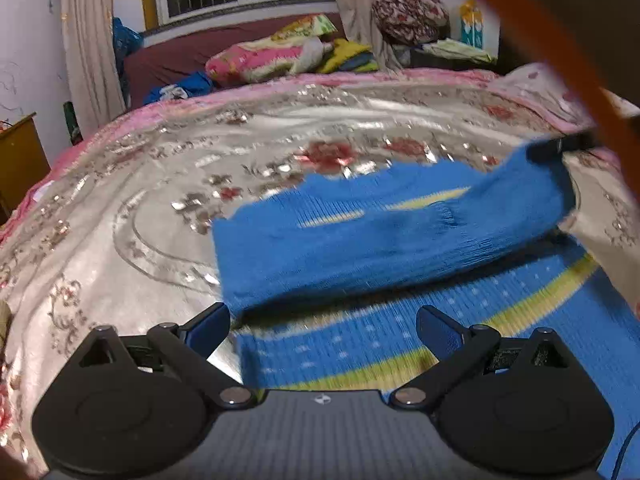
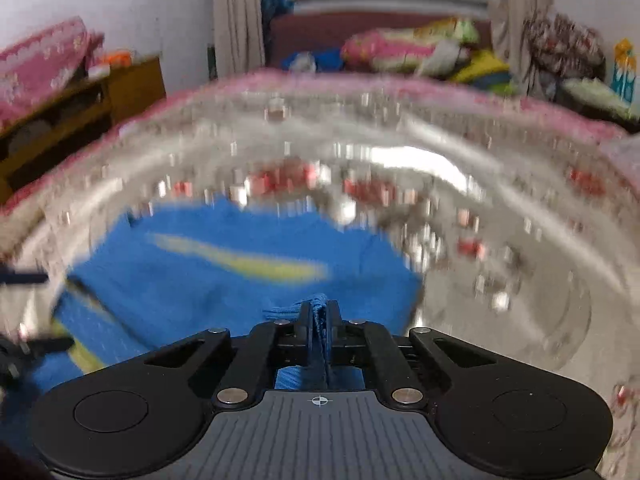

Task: Fold small clothes
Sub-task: 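Pull the held side edge inward over the sweater body, then open the right gripper and lift it off the sweater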

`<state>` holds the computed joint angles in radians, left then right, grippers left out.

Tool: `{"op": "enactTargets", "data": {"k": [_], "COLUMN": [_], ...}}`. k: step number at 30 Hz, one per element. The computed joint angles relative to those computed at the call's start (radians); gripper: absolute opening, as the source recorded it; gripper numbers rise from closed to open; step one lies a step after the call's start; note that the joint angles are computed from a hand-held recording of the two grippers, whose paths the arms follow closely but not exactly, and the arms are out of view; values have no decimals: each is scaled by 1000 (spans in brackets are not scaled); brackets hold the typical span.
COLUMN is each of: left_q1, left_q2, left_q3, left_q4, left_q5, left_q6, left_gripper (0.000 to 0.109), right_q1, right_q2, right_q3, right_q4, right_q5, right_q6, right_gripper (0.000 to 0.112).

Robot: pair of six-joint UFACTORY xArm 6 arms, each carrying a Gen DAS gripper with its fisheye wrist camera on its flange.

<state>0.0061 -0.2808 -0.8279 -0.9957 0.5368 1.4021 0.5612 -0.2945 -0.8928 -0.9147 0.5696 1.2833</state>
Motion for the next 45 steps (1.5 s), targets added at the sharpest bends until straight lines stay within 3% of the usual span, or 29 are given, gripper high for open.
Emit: {"op": "enactTargets", "data": {"k": [6,9,13,16,20,25,29,31,37,40,42,45], "left_q1": [-4,-20,-26,-12,-16,-38,-45,-35,3,37,56,75], "left_q2": [62,114,150,131,136,195,248,231,180,156,146,149], "left_q3": [-58,-83,-89,-84,-110,-172,-170,-150,-102,-86,-79,-86], "left_q4": [-60,-37,62,18,-43,-45,163,132,19,-31,-61,-80], "left_q5": [-51,-95,-140,-129,-140,-181,-215,-184,-154,-101,-72,-38], "left_q6": [-14,-56,-137,-74,-32,-81,-216,-175,-98,-68,-49,-15], "left_gripper": [103,103,103,103,103,103,103,103,103,103,103,103], "right_q1": [-10,-44,-50,-51,-3,21,46,42,94,83,67,63], "right_q2": [-16,41,159,142,102,122,219,223,218,282,355,514], "right_q3": [-66,-75,-112,-79,-94,-123,-206,-207,-269,-345,-409,-561], "right_q4": [-184,-69,76,23,-76,-74,66,89,-14,1,82,287], "right_q5": [2,-13,71,50,153,104,275,340,372,209,81,11], "right_q6": [161,110,57,155,200,156,40,57,64,-4,-97,-335], "right_gripper": [5,5,12,12,13,13,14,17,17,17,18,18]}}
